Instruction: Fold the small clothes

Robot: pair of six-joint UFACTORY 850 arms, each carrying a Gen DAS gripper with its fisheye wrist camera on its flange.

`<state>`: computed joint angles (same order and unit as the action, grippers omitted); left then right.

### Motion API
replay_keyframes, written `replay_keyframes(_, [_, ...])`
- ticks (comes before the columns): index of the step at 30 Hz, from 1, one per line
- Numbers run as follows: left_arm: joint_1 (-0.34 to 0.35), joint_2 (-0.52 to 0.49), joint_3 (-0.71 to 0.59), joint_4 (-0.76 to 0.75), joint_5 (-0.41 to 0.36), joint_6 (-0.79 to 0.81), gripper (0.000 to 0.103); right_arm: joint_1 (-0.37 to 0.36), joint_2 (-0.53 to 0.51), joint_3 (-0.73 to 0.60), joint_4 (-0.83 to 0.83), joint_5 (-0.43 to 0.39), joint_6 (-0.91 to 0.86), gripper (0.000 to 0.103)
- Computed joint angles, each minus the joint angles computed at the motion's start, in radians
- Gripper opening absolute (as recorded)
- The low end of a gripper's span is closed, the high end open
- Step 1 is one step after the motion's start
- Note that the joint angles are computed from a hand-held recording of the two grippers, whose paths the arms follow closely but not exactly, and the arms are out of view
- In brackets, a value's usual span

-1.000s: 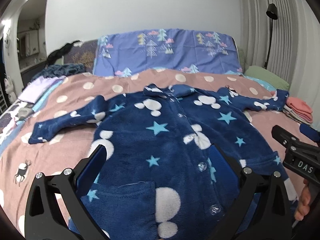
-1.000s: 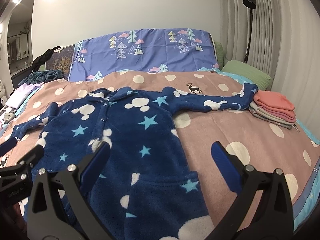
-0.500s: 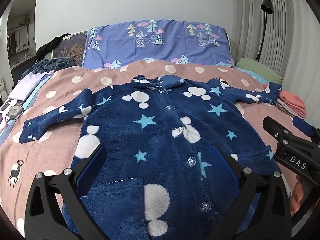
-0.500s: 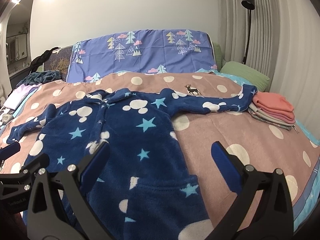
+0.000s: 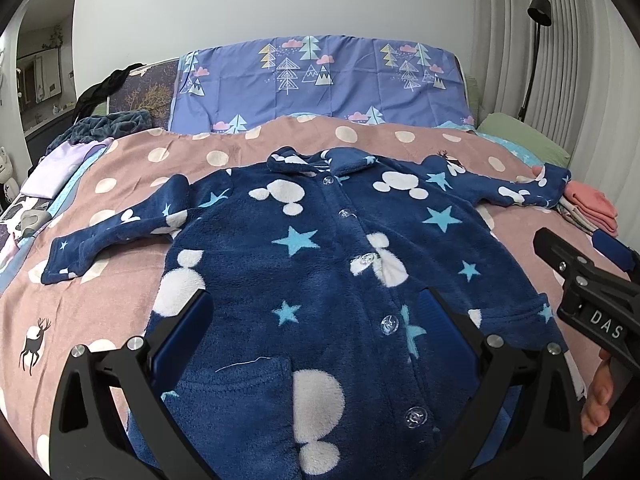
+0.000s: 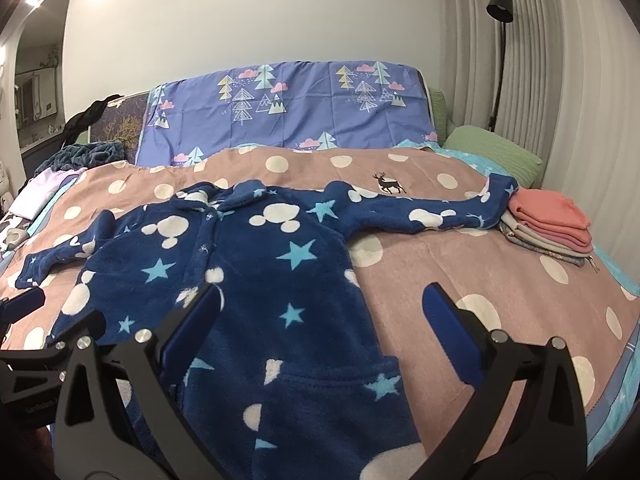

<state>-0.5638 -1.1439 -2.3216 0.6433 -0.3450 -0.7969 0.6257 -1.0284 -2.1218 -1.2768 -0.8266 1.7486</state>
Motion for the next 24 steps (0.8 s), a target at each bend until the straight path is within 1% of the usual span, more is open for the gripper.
replay_keyframes(1, [0.002, 0.005, 0.008, -0.021, 0.015, 0.022, 0.102, 0.001, 0.000, -0.001, -0.003, 0.005, -0.004, 0.101])
replay_keyframes(4, [-0.003, 0.007, 0.008, 0.015, 0.019, 0.002, 0.102, -0.002, 0.023, 0.034, -0.047, 0.056, 0.042, 0.101])
replay_keyframes(6, [-0.004, 0.009, 0.011, 0.021, 0.022, 0.002, 0.102, -0.003, 0.030, 0.045, -0.066, 0.068, 0.065, 0.101])
replay_keyframes(11, [-0.003, 0.009, 0.009, 0.004, 0.026, 0.014, 0.102, 0.000, 0.019, 0.024, -0.061, 0.046, 0.044, 0.101])
replay_keyframes(18, [-0.002, 0.021, 0.034, 0.043, 0.049, -0.018, 0.102, -0.006, 0.024, 0.034, -0.049, 0.072, 0.049, 0.101])
replay_keyframes(24, [0.002, 0.011, 0.019, -0.039, 0.047, 0.057, 0.102, -0.007, 0.011, 0.012, -0.021, 0.071, 0.012, 0.101])
